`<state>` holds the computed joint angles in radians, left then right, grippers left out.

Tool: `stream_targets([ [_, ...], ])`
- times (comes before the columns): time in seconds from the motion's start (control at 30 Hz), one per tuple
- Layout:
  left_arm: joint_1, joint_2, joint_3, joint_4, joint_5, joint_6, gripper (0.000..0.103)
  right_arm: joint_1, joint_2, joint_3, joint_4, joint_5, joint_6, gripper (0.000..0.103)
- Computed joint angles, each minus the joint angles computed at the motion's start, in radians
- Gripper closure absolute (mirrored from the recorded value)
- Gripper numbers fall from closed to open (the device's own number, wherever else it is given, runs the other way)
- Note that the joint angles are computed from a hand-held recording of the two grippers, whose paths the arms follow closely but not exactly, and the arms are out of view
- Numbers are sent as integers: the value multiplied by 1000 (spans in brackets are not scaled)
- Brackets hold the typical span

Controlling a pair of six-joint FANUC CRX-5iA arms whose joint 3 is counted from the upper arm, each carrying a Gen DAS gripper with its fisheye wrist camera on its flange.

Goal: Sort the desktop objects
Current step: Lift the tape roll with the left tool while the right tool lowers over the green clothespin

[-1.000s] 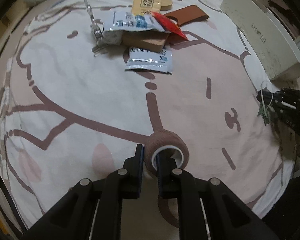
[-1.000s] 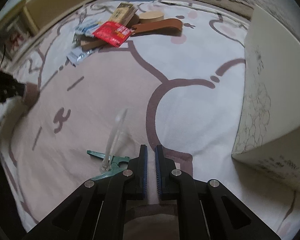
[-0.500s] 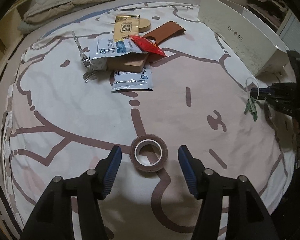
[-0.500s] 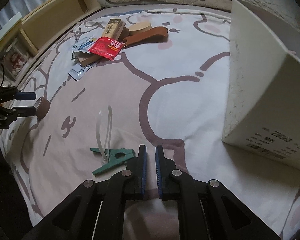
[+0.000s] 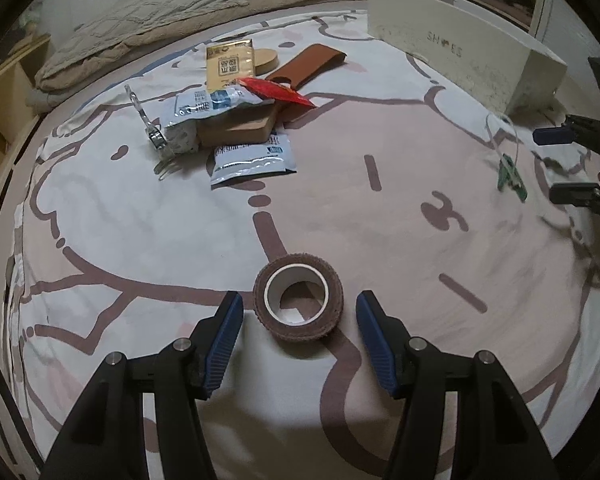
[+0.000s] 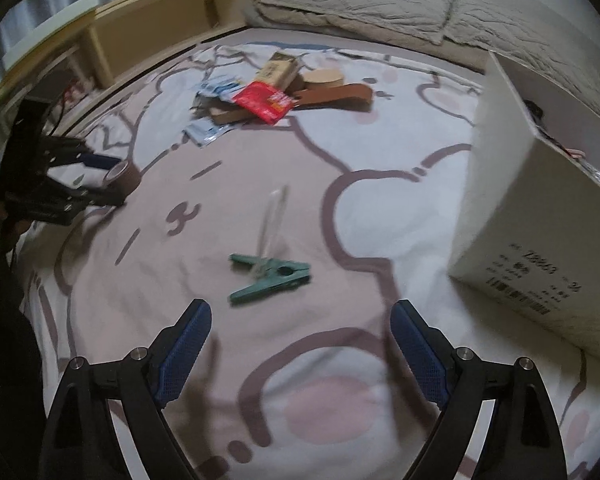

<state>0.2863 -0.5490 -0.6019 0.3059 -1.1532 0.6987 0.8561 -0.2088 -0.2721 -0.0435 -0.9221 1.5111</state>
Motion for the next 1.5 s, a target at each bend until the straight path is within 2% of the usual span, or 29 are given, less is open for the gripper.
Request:
stream_targets([
  [0.1,-5,7,-7,-3,16,-7,44,20,21,9,6,-2,5,5],
  [0.17,-14,8,-9,-17,30,4,33,34,37,11,27,4,-2,4],
  [0.3,3,16,-19,-8,42,6,23,50,83,22,62,3,-24,3],
  [0.47,46,33,-39,24,46,48,4,51,112,31,62,-4,-21,0],
  [0.83,23,46,-31,-1,53,64,0,41,96,9,45,18,-1,0],
  [1.0,7,28,-33,-10,78,61,2,32,92,7,30,22,12,0],
  [1.37,14,20,-35,47,32,-23,38,32,90,-1,30,33,11,0],
  [1.5,16,13,-35,51,15,-33,41,32,93,3,29,28,12,0],
])
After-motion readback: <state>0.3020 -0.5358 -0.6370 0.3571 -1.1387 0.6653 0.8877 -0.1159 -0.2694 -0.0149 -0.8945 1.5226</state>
